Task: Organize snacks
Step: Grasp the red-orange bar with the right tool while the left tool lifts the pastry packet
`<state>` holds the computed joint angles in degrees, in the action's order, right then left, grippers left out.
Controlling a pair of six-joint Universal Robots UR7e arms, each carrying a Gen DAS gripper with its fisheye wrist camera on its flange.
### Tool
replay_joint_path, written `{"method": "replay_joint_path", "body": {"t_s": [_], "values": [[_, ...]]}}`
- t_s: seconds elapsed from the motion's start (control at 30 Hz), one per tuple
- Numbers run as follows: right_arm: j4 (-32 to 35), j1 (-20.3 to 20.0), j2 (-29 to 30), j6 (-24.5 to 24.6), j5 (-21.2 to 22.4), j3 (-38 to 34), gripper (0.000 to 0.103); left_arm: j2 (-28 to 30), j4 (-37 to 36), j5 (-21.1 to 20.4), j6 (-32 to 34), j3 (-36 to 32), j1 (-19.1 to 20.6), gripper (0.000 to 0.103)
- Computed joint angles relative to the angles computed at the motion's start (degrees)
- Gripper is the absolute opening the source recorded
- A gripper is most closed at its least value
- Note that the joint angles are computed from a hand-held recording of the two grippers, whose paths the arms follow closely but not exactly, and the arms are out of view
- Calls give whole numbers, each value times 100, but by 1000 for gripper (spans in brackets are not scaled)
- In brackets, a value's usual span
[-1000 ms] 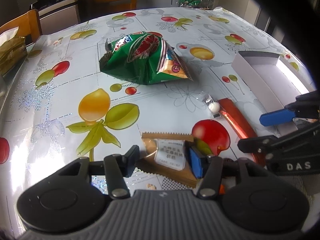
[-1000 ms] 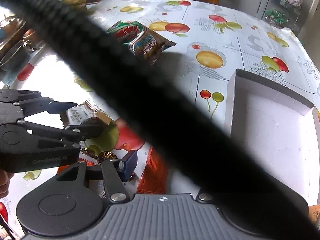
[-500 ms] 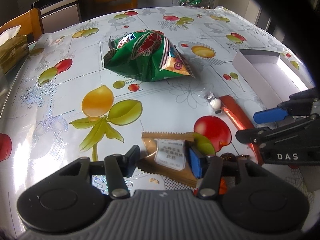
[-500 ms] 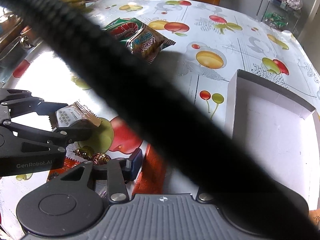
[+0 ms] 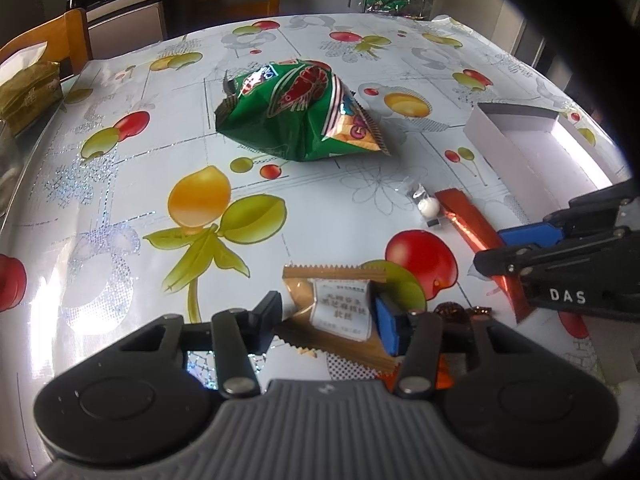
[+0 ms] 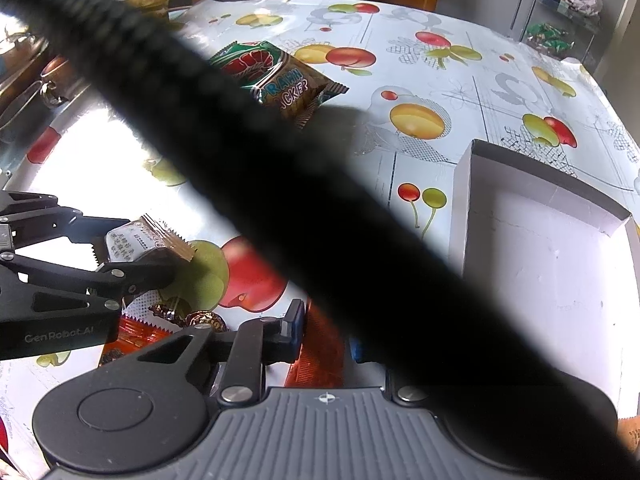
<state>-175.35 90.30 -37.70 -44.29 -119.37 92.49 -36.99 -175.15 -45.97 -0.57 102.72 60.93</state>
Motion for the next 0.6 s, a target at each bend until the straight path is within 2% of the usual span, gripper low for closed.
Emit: {"method": "replay_joint_path", "body": {"t_s": [0.6], "values": [[-241,90,-369,50,401,293,24,13,-5,190,-4,-72,-174,48]]}}
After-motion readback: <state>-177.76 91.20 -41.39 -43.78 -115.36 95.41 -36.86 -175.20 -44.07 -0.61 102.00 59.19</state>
